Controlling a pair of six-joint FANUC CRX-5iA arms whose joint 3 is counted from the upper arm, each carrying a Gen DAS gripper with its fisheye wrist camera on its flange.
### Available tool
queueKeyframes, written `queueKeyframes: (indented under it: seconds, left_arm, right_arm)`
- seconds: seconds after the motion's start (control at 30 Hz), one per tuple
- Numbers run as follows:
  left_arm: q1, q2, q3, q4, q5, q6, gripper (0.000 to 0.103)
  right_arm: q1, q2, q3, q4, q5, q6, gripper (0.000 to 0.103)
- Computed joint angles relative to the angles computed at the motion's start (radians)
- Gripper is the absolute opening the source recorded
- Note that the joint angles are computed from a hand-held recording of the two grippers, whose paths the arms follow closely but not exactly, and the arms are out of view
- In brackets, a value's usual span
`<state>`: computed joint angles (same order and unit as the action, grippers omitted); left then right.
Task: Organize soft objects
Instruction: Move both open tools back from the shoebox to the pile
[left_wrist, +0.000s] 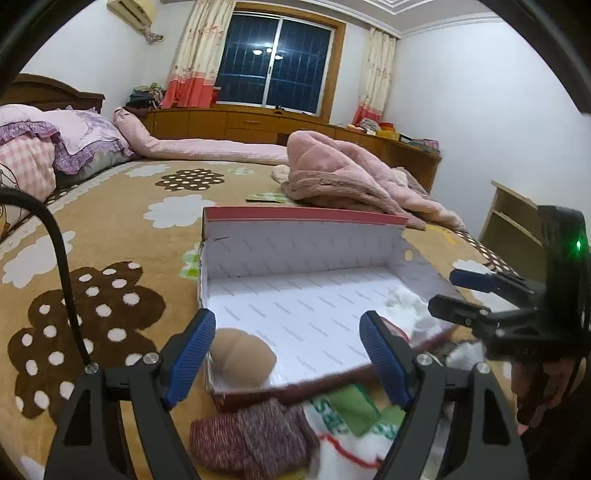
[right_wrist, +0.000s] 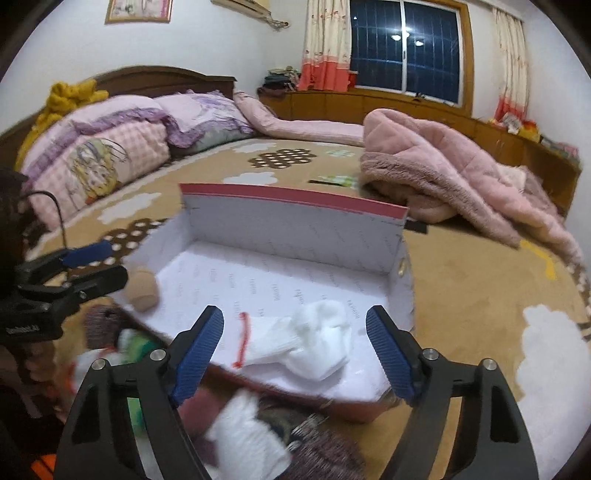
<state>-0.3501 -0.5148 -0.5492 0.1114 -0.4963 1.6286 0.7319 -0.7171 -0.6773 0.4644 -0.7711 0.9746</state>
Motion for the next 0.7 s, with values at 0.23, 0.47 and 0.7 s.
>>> queueKeyframes:
  seconds: [0.23, 0.47, 0.7]
  left_arm:
    - [-0.007, -0.045, -0.006, -0.009, -0.074, -0.033, 0.084]
    - [-0.003, -0.079, 0.003, -0.038, -0.182, -0.030, 0.084]
    - [0.082, -0.209, -0.118, 0.186, -0.268, -0.285, 0.084]
  right_arm:
    - [0.062, -0.073, 0.000, -0.007, -0.084, -0.001, 0.081]
    - [0.119, -0.099, 0.019, -0.025, -0.181, -0.036, 0.046]
    - [0.186, -0.208, -0.021, -0.035, -0.296, -0.062, 0.043]
